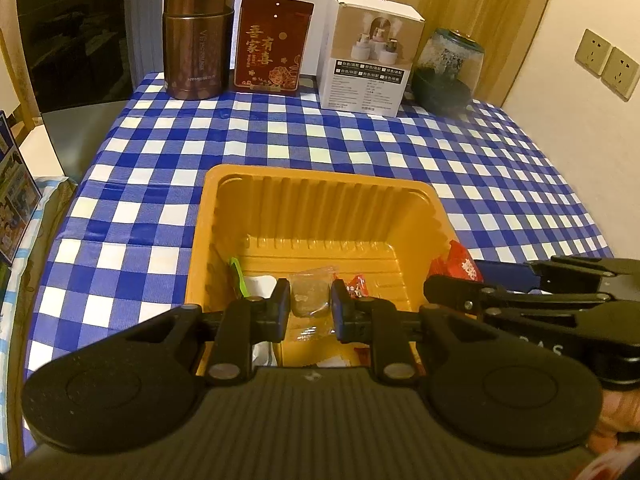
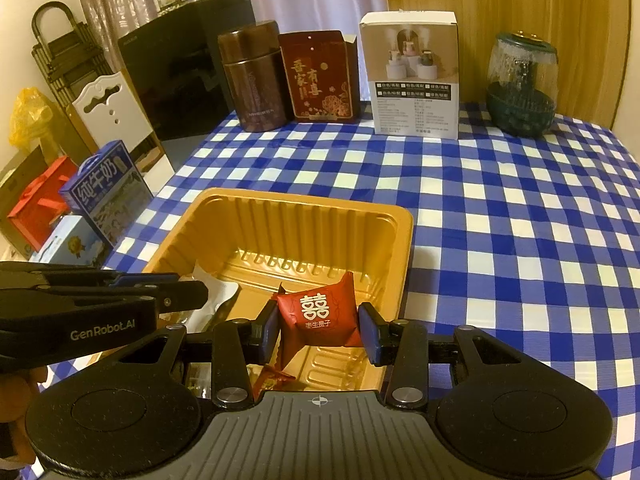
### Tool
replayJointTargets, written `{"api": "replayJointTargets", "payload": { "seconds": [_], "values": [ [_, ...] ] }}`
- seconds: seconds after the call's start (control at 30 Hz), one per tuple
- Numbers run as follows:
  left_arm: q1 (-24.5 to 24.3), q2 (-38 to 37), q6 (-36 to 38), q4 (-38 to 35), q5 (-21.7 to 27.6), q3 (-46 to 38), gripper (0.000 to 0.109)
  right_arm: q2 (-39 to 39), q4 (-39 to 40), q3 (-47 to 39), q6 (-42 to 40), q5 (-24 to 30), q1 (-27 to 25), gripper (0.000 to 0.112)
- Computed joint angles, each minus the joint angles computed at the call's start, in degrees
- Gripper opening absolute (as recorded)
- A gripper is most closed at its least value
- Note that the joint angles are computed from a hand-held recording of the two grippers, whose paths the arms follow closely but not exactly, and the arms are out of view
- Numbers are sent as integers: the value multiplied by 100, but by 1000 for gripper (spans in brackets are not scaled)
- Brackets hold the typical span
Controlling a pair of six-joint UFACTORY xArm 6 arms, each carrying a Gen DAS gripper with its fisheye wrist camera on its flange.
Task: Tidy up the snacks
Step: 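Lower both candies into the tray and open both tools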
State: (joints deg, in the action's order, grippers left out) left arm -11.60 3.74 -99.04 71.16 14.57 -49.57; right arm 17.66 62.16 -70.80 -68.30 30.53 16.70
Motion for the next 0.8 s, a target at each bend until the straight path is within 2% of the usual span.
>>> {"api": "replayJointTargets", "payload": {
  "seconds": [0.13,0.2,0.8],
  "values": [
    [-14,72,112,-100,39,-51,20,3,-12,-12,31,9,-5,43],
    [-24,36,74,-92,54,-21,29,-2,-6,-14,25,18,-16,43],
    [30,-450,32,167,189,363,30,55,-105,-184,259,239,2,43]
  ]
}}
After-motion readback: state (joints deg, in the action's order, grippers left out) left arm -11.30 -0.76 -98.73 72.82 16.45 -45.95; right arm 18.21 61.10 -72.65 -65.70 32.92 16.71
